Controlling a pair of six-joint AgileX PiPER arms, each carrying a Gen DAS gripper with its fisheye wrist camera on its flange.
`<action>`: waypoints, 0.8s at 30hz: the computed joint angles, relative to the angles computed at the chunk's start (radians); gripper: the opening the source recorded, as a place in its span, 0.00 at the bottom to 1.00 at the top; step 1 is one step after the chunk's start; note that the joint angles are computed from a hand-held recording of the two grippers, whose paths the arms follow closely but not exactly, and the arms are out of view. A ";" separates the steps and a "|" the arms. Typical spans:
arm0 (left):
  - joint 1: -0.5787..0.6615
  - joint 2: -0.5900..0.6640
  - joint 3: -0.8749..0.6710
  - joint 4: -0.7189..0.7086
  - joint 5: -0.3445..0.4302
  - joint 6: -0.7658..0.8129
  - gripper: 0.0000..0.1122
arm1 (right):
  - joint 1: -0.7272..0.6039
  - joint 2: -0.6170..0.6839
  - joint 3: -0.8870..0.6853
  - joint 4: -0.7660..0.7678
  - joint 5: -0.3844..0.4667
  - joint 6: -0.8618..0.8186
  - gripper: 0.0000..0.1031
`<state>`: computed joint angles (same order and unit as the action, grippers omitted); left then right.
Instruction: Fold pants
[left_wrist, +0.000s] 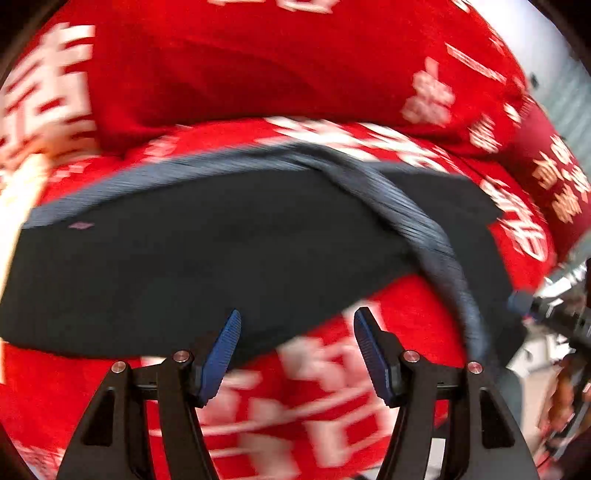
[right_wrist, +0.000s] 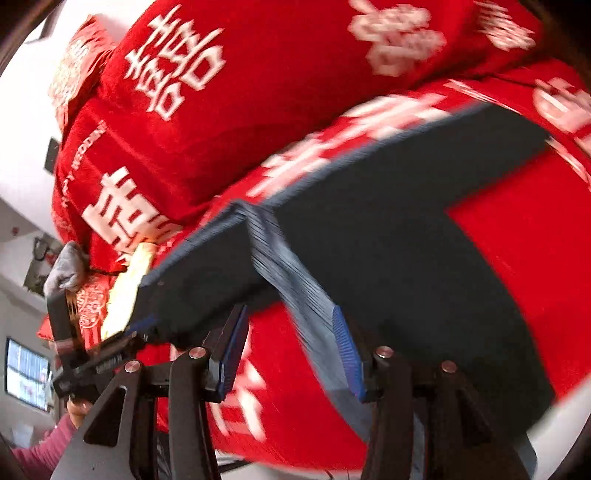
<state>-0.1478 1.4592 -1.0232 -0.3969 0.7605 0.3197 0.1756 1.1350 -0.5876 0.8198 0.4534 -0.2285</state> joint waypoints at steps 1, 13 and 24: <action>-0.057 0.017 -0.007 -0.020 0.003 -0.019 0.57 | -0.031 -0.059 0.052 -0.016 0.026 0.018 0.50; -0.348 0.211 -0.164 -0.033 0.039 -0.187 0.57 | -0.288 -0.218 0.381 0.199 0.211 -0.264 0.50; -0.417 0.267 -0.211 0.065 0.002 -0.287 0.35 | -0.173 -0.098 0.394 0.389 0.092 -0.426 0.03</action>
